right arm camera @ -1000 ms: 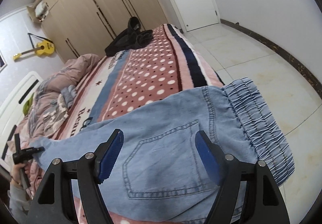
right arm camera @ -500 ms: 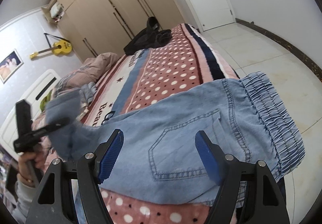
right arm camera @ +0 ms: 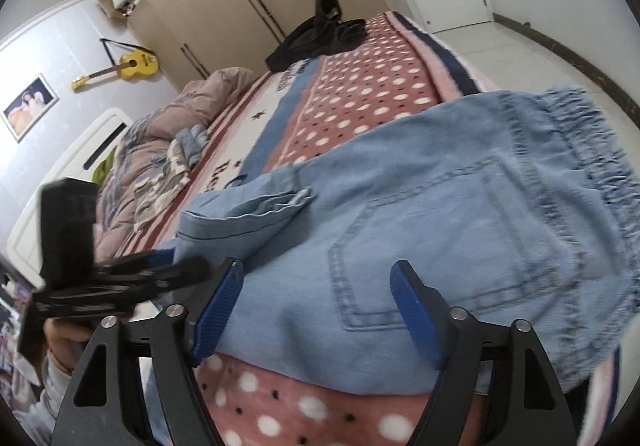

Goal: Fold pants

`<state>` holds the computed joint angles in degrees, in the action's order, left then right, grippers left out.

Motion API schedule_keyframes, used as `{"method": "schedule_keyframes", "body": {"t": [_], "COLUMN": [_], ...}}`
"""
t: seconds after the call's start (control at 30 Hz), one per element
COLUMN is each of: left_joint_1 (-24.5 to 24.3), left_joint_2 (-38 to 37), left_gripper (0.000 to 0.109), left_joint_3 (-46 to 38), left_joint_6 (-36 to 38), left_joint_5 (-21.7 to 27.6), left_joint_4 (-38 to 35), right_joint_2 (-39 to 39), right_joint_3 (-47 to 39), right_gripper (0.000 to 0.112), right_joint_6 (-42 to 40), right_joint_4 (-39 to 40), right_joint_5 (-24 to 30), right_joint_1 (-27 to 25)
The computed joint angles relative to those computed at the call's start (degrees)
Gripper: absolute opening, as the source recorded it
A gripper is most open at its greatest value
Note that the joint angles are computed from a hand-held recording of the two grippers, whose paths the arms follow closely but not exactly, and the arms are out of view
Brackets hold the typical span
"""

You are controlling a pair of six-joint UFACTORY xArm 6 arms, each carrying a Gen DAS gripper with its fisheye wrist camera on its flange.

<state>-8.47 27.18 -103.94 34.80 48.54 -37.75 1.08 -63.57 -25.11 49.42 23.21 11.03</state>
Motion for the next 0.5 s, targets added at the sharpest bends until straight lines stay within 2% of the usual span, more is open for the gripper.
{"method": "schedule_keyframes", "body": {"t": [0.1,0.17,0.23,0.3,0.37,0.43,0.47,0.5], "left_joint_1": [2.77,3.77,5.21,6.76,7.10,7.32,7.54,7.76], "left_joint_2": [-3.07,-3.65,-3.50,-3.21,-3.79,-3.99,-3.53,-3.34], "left_gripper": [0.068,0.068,0.068,0.068,0.068,0.065,0.051,0.043], "left_joint_3": [2.75,4.11,5.13,5.90,8.24,10.16,10.08,10.36], "left_joint_6": [0.94,-0.33,-2.14,-1.66,-1.98,-1.28,-0.62,-0.62], "left_joint_5": [-2.73,-5.41,-6.17,-4.68,-6.05,-6.48,-5.21,-4.31], "left_joint_4": [-1.72,2.81,6.05,5.41,6.93,7.54,6.87,6.80], "right_joint_2": [1.51,2.83,4.19,5.47,7.46,8.78,9.33,9.68], "right_joint_3": [-2.06,-3.95,-5.85,-7.22,-8.39,-8.79,-9.09,-9.19], "right_gripper": [0.085,0.093,0.094,0.094,0.094,0.094,0.094,0.092], "right_joint_6": [-3.78,-5.46,-5.01,-0.82,9.37,15.77,18.48,20.94], "right_joint_4": [5.90,9.39,9.80,4.68,-6.54,-14.36,-17.73,-20.80], "right_joint_5": [1.13,2.43,2.42,1.65,-0.62,-2.29,-2.50,-2.56], "right_joint_1": [1.26,2.24,3.61,4.89,6.31,7.01,7.12,7.18]}}
